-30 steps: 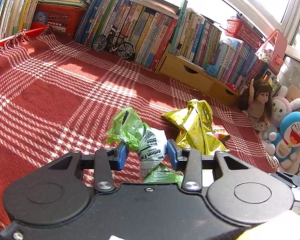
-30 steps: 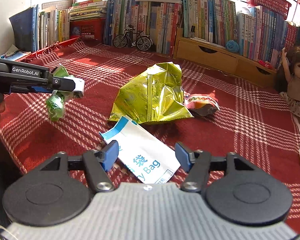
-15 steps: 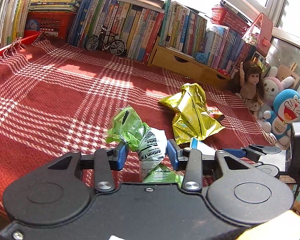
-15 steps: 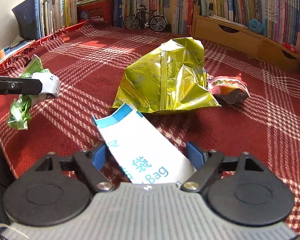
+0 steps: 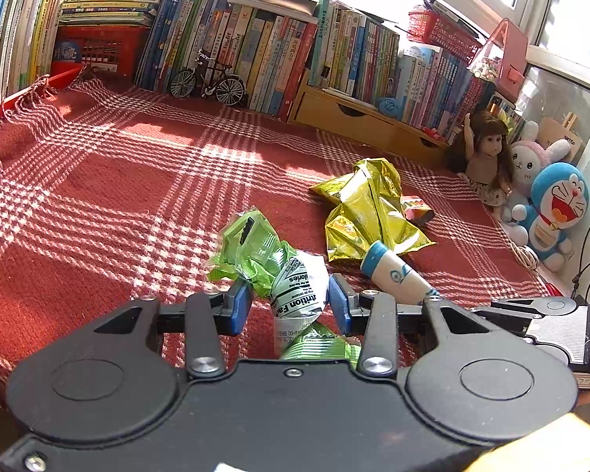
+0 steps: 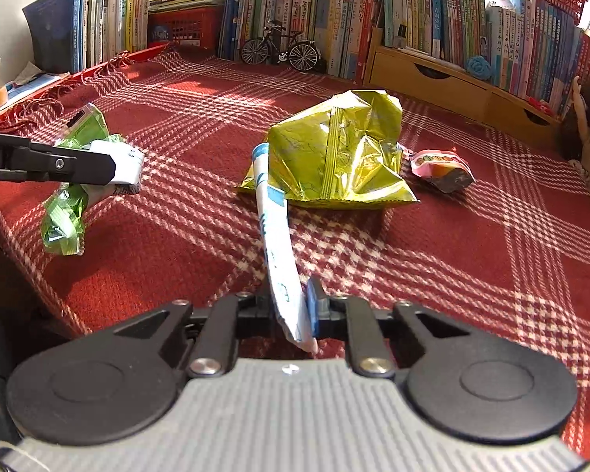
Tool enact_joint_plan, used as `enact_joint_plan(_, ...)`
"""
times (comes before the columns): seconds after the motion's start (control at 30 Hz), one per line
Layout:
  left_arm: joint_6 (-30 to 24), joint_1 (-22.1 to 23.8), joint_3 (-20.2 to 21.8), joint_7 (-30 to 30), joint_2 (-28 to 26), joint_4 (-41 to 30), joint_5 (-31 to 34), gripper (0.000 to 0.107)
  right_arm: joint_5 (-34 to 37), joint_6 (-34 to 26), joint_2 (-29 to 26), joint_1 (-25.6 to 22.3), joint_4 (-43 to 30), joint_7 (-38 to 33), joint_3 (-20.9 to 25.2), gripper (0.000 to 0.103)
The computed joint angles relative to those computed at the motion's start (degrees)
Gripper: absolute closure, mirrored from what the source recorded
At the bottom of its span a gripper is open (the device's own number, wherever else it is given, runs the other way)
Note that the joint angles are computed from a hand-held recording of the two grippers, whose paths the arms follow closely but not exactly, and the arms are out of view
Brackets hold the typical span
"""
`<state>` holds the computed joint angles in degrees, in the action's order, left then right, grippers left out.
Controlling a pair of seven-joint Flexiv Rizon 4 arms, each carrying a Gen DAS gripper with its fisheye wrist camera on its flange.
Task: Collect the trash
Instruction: 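Grasp the white paper bag with the right gripper and lift it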
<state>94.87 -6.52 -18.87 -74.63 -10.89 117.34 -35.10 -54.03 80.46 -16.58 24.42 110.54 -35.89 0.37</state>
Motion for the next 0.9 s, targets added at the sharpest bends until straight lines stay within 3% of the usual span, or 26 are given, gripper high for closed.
enact_joint_plan(0.03, 0.1, 0.1, -0.1, 0.0, 0.3, 0.4, -0.1, 0.067, 4.1, 0.8, -0.1, -1.2, 0.1, -4.1, 2.3, 0.041)
enact_joint_plan(0.1, 0.4, 0.7, -0.8, 0.5, 0.7, 1.0, -1.0, 0.067, 4.5, 3.4, 0.4, -1.0, 1.1, -5.0, 2.1, 0.028)
enact_joint_plan(0.2, 0.6, 1.2, -1.5, 1.3, 1.3, 1.8, -2.5, 0.067, 4.3, 4.8, 1.2, 0.2, 2.0, -7.0, 1.5, 0.025)
enact_joint_plan(0.37, 0.9, 1.8, -3.2, 4.4, 2.0, 2.9, -6.2, 0.067, 0.1, 4.9, 0.3, 2.1, 1.0, -2.7, -1.6, 0.019)
enact_joint_plan(0.5, 1.2, 1.5, -3.9, 7.2, 2.6, 3.6, -9.6, 0.067, 5.6, 2.4, -2.0, 1.1, -1.3, -3.0, 0.3, 0.018)
enact_joint_plan(0.57, 1.5, 1.2, -4.2, 9.1, 2.9, 4.1, -11.8, 0.067, 5.3, 3.7, -2.2, 2.3, -0.9, -0.5, -1.4, 0.026)
enact_joint_plan(0.63, 1.5, -0.4, -2.6, 9.3, 2.9, 4.2, -11.7, 0.067, 4.5, 4.3, -1.9, 3.0, -0.5, -0.4, -2.0, 0.041)
enact_joint_plan(0.77, 1.7, -1.4, -1.8, 9.9, 3.1, 4.5, -12.1, 0.067, -4.6, 6.2, -0.4, 5.6, 1.1, 6.5, -6.4, 0.048)
enact_joint_plan(0.83, 1.7, -1.4, -2.4, 11.2, 3.4, 4.6, -13.9, 0.067, -7.7, 6.4, 0.1, 5.1, 1.3, 9.6, -6.4, 0.059)
enact_joint_plan(0.9, 2.0, -2.0, -2.4, 12.5, 3.6, 4.8, -15.4, 0.067, -9.5, 6.5, 0.5, 4.1, 1.5, 11.9, -5.6, 0.061)
